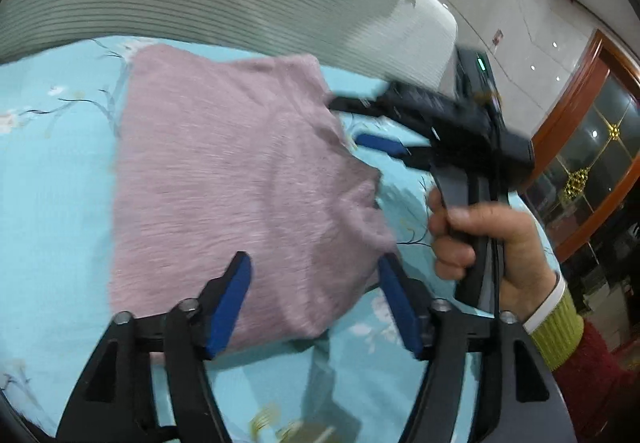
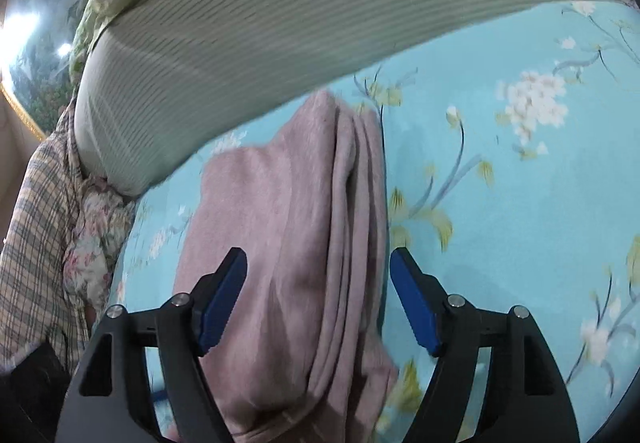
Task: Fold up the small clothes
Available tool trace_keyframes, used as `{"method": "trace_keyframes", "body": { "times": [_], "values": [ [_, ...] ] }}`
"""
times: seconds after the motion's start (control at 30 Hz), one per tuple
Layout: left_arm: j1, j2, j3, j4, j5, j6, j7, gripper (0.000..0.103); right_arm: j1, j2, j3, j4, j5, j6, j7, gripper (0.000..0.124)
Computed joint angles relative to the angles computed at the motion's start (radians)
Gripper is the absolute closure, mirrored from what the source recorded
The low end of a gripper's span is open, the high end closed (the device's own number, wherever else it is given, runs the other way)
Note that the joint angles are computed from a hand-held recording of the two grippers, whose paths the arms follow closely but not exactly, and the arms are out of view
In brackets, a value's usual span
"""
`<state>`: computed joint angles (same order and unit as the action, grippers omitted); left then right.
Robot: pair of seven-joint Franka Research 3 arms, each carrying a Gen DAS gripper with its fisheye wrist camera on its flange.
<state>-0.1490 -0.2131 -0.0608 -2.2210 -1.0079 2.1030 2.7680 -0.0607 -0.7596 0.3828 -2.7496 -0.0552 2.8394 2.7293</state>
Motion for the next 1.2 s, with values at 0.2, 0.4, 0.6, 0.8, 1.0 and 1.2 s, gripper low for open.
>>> {"method": "trace_keyframes", "body": {
  "times": [0.2,0.4,0.6,0.8,1.0,1.2],
  "values": [
    [0.046,0.113,0.005,0.116,0.031,0.039,-0.083,0.026,0.071,-0.015,-0.02,-0.045,0.046,0.012,0.003,0.049],
    [0.101,0.239,-0.037,0.235,0.055,0.021,-0.191,0.026,0.081,-0.03,-0.027,-0.067,0.073,0.044,-0.005,0.049],
    [0.129,0.314,-0.08,0.305,0.089,-0.001,-0.255,0.026,0.095,-0.01,-0.045,-0.072,0.102,0.069,-0.033,0.049],
    [0.14,0.405,-0.124,0.393,0.141,-0.012,-0.338,0.024,0.1,0.018,-0.052,-0.072,0.128,0.099,-0.058,0.049],
    [0.154,0.469,-0.156,0.451,0.185,-0.036,-0.388,0.013,0.1,0.048,-0.057,-0.066,0.146,0.112,-0.08,0.049],
    [0.149,0.481,-0.19,0.456,0.195,0.014,-0.35,0.02,0.138,0.114,-0.102,-0.065,0.182,0.183,-0.133,0.05]
  ]
}}
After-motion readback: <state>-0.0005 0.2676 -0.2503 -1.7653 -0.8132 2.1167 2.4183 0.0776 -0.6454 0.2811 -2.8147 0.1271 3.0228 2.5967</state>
